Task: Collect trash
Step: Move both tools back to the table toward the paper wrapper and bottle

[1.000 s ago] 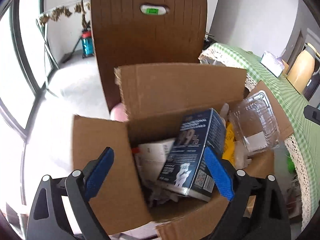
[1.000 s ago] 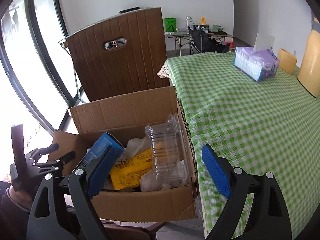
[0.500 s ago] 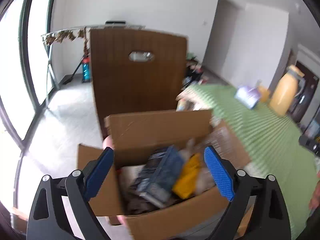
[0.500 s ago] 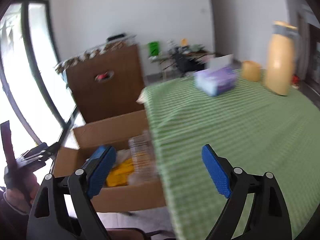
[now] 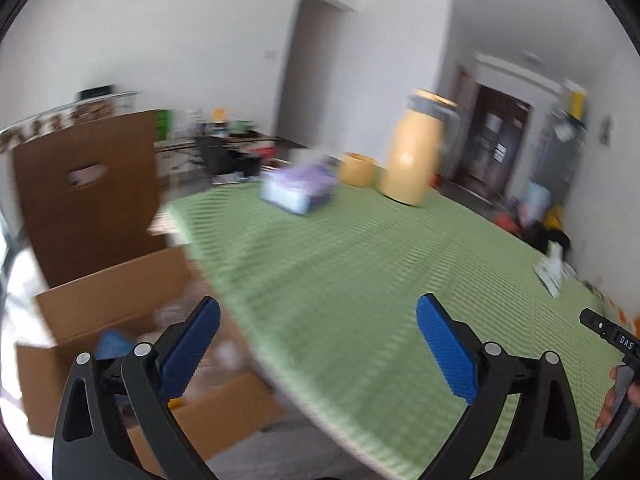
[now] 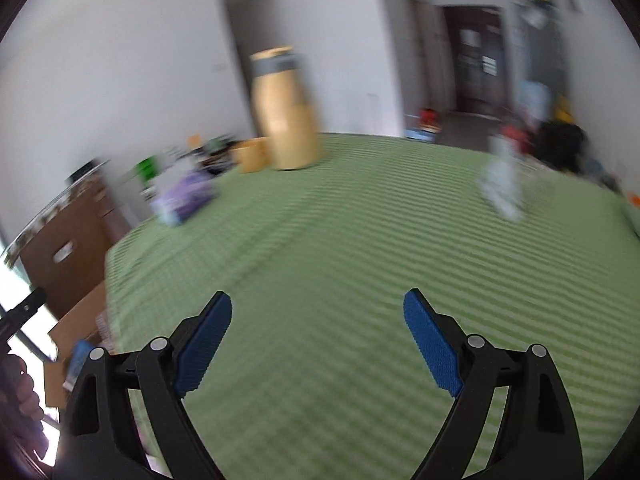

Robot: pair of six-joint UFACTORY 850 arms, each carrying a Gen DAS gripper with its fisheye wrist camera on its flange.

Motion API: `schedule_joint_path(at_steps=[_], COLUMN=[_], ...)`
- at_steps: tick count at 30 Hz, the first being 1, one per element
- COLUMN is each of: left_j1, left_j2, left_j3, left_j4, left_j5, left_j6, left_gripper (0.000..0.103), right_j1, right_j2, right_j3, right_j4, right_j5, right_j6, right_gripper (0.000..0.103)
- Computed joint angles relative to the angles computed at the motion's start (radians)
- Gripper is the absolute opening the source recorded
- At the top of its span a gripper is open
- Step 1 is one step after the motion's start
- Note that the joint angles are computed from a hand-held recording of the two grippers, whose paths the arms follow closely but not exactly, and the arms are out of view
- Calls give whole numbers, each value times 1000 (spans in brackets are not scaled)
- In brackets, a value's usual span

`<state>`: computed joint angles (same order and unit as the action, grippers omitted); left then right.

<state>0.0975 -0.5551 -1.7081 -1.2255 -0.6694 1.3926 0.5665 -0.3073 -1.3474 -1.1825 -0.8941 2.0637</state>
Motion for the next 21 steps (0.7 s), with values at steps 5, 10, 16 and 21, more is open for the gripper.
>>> schedule_joint_path(at_steps=[5, 10, 16, 21], left_j1=[-125, -220, -338, -437], left_j2=[46, 51, 13, -74], left_j3=[62, 66, 10, -136], left_j4=[5, 25, 81, 178], left_j5=[-9, -2, -4, -31], left_j6=[63, 71, 23, -73], left_gripper=[95, 95, 95, 95], right_j1=[-14, -35, -118, -258], right_j2=[163, 252, 330, 360], right_j3=[218, 329, 387, 373], right_j4=[18, 32, 35, 34], right_j5=[-64, -73, -44, 44], right_j6=[167, 218, 147, 67], right_gripper=[84, 84, 84, 84])
